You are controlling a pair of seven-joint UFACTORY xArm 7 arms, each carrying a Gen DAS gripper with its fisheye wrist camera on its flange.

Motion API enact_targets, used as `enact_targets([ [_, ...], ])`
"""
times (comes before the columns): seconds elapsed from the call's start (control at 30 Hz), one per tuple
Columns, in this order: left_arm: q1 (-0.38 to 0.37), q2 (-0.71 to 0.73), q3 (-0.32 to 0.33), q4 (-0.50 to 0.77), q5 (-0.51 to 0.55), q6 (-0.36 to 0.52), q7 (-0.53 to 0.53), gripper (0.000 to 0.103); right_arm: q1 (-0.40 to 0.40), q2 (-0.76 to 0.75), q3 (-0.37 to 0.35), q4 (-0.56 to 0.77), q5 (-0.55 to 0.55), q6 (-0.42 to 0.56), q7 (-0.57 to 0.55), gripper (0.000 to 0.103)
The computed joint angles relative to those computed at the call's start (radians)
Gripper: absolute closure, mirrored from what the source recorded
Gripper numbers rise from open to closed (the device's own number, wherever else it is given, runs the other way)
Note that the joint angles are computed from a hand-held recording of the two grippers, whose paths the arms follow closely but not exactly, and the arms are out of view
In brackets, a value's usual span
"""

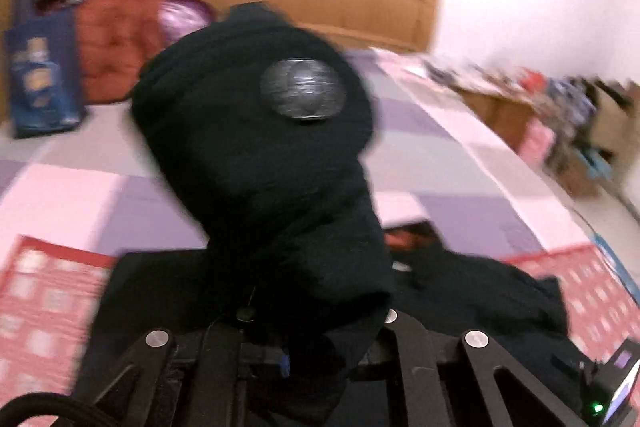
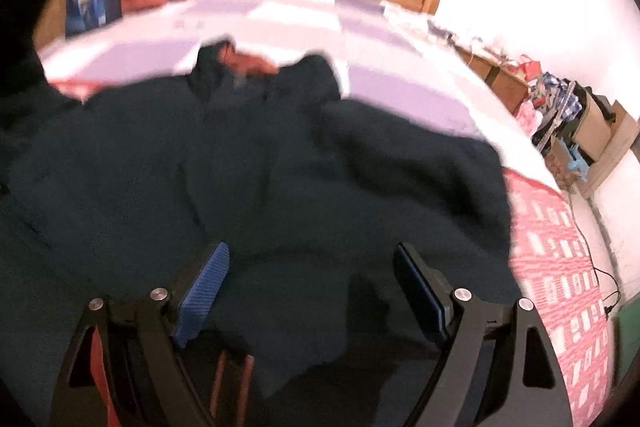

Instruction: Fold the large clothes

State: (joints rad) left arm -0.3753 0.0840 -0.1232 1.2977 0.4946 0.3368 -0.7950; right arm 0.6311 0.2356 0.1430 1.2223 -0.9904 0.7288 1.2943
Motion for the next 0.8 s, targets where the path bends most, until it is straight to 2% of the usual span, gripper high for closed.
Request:
enact_targets([
  [0.1,-0.071,0.132,-0.029,0.105,0.003,0.028,-0.016,0.092,-0.036,-0.125,0.003,-0.115,-0.012,-0.047,0.016,0.016],
  [0.23,-0.184,0.312,-0.025,0.253,-0.031,0.088,-0.002,0.092,-0.109,-0.280,0.027,-0.266,0.019,-0.052,-0.014,0.016],
  [0.37,-0.294,0.455,0.010,0.406,-0.050,0.194,0.031,0.092,-0.174,-0.409,0.043,-0.393,0.073,-0.059,-0.051,0.016],
  [0.47,-0.336,0.508,0.035,0.450,-0.079,0.222,0.052,0.090,-0.216,-0.491,0.056,-0.478,0.108,-0.059,-0.074,0.016],
  [0.53,-0.363,0.501,0.058,0.437,-0.069,0.216,0.047,0.078,-0.240,-0.532,0.062,-0.526,0.139,-0.065,-0.088,0.016],
  [0.6,-0.381,0.491,0.069,0.429,-0.056,0.212,0.052,0.070,-0.263,-0.563,0.074,-0.561,0.165,-0.067,-0.097,0.016],
  [0.63,-0.388,0.479,0.071,0.415,-0.046,0.199,0.055,0.058,-0.276,-0.565,0.085,-0.567,0.172,-0.069,-0.095,0.016],
  [0.7,-0.340,0.446,0.015,0.349,-0.097,0.068,0.117,0.039,-0.298,-0.577,0.101,-0.584,0.196,-0.078,-0.097,0.016],
  [0.73,-0.312,0.428,-0.019,0.322,-0.136,0.016,0.167,0.035,-0.308,-0.586,0.103,-0.594,0.214,-0.089,-0.105,0.016],
  [0.8,-0.321,0.404,-0.022,0.300,-0.159,-0.024,0.211,0.029,-0.329,-0.586,0.113,-0.597,0.244,-0.119,-0.112,0.016],
])
